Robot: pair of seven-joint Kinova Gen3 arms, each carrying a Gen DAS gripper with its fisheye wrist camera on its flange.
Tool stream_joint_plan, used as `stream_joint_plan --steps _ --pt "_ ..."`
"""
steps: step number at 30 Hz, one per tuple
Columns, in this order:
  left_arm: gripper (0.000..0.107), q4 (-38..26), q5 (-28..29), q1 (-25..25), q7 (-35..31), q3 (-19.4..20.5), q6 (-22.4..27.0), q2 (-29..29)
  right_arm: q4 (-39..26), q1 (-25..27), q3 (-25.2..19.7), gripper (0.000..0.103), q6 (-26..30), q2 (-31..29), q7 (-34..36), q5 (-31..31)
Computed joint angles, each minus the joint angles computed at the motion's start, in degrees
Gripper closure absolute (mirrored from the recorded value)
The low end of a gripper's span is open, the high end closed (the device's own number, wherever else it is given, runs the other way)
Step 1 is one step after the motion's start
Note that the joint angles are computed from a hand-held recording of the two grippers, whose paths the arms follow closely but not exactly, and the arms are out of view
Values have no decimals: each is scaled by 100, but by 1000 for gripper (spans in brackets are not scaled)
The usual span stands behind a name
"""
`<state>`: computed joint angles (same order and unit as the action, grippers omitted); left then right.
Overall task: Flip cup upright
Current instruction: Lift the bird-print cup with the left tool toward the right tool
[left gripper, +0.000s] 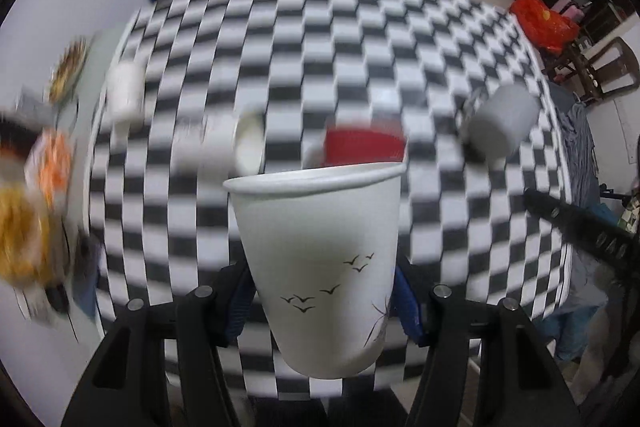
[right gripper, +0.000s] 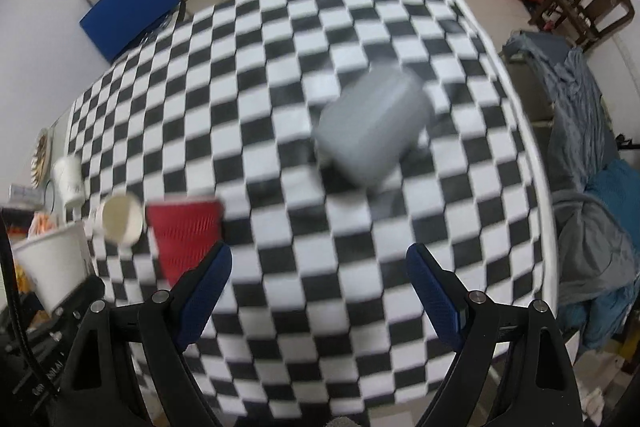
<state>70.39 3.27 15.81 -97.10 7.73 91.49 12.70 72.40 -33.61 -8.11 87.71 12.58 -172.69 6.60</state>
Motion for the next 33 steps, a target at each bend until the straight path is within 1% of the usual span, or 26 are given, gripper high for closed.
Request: stream_joint_plan --steps 2,4,7,9,11,14,17,23,27,29,30,33 --pt "50 462 58 -113 -11 -70 -8 -146 192 -138 -82 13 -111 -52 -234 -66" --pt "50 927 45 -176 -35 -95 -53 -254 471 -250 -177 13 -346 -105 -470 -232" --pt "50 1486 47 -206 7 -88 -232 -299 878 -325 -273 13 -665 -120 -644 -479" --pt "50 1778 146 -258 -61 -82 -383 -258 1106 -372 -322 13 -850 -94 -717 -616" --pt "50 1939 118 -202 -63 -31 -514 -170 1276 -396 -336 13 -968 -78 -758 -697" --pt "50 1997 82 -65 13 41 -650 -4 1554 -408 -351 13 -1204 -93 -823 -828" --pt "49 1942 74 45 154 66 -669 139 1724 -426 -382 13 -1390 -97 -854 -946" --pt "47 1645 -11 323 597 102 -557 424 1857 -489 -409 13 -1464 -125 -907 -989" --pt "46 1651 -28 357 666 99 -616 452 1895 -455 -391 13 -1571 -141 -874 -949" --pt "32 1601 -55 386 694 103 -632 465 1912 -411 -371 13 -1645 -159 -823 -935" --pt "20 1587 -17 378 680 110 -629 466 1921 -400 -373 13 -1664 -169 -804 -936" --pt "19 1471 48 389 744 115 -621 437 1952 -314 -363 13 -1730 -207 -661 -984"
